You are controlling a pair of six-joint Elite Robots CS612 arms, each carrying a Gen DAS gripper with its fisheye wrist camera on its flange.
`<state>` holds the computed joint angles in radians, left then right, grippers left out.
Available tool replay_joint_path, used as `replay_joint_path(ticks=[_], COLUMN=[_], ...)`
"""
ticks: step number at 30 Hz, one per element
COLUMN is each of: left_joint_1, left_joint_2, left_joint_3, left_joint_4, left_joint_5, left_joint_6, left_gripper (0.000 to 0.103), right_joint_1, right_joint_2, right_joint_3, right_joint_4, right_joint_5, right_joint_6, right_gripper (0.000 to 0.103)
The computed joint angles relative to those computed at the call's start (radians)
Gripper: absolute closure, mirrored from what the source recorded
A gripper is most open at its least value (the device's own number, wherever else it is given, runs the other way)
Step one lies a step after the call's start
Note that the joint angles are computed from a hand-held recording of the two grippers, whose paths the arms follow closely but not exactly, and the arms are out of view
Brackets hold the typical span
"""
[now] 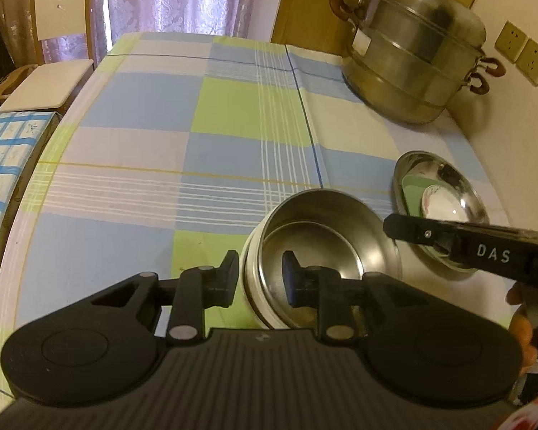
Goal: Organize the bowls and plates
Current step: 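Lift the bowl stack with both grippers and carry it over the steel tray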
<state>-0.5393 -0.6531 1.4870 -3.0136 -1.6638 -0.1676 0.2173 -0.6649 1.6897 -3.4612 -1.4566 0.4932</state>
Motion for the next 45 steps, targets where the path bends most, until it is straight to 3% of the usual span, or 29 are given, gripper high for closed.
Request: replay_joint_path(ticks=[3, 10, 14, 15, 16, 18, 28, 29, 31, 33, 39, 45], left_joint_1=[0.000, -0.001, 0.003, 0.004, 0.004, 0.004, 0.010, 0.009, 0.008, 0.009, 0.008, -0.008], left_joint_2=[0.010, 0.020, 0.016, 0.014, 0.013, 0.012, 0.032, 0.033, 0.037, 0.040, 0.043, 0.028], left_joint_3=[-0.015, -0.021, -0.026, -0.026, -0.027, -0.027, -0.057, -0.058, -0.062, -0.067, -0.068, -0.047], left_joint_4=[0.019, 0.033, 0.047, 0.046, 0.048, 0.052, 0.116, 0.119, 0.127, 0.138, 0.143, 0.152], left_joint_5=[0.000, 0.004, -0.009, -0.010, -0.009, -0.003, -0.037, -0.033, -0.032, -0.040, -0.038, 0.009], left_joint_6=[0.006, 0.023, 0.001, 0.000, 0.001, -0.003, -0.037, -0.034, -0.031, -0.030, -0.026, -0.002], left_gripper=[0.090, 0.091, 0.090, 0.088, 0.082, 0.077, 0.077, 0.077, 0.077, 0.077, 0.078, 0.078], right_joint_1=[-0.006, -0.008, -0.017, -0.016, -0.014, -0.012, -0.011, -0.013, -0.016, -0.018, -0.020, -0.020], right_joint_2=[0.004, 0.004, -0.004, -0.007, -0.011, -0.014, 0.007, 0.010, 0.013, 0.013, 0.010, 0.014], right_joint_3=[-0.003, -0.005, -0.006, -0.007, -0.008, -0.010, -0.044, -0.046, -0.051, -0.055, -0.061, -0.080], right_joint_4=[0.002, 0.030, 0.063, 0.071, 0.080, 0.091, 0.190, 0.195, 0.207, 0.225, 0.258, 0.304], right_joint_5=[0.012, 0.021, 0.041, 0.032, 0.017, 0.007, 0.038, 0.044, 0.054, 0.055, 0.054, 0.067], right_joint_6=[0.006, -0.005, 0.034, 0.030, 0.016, -0.002, 0.035, 0.046, 0.058, 0.071, 0.054, 0.031], right_gripper=[0.099, 0.099, 0.095, 0.087, 0.068, 0.050, 0.052, 0.054, 0.069, 0.073, 0.077, 0.080])
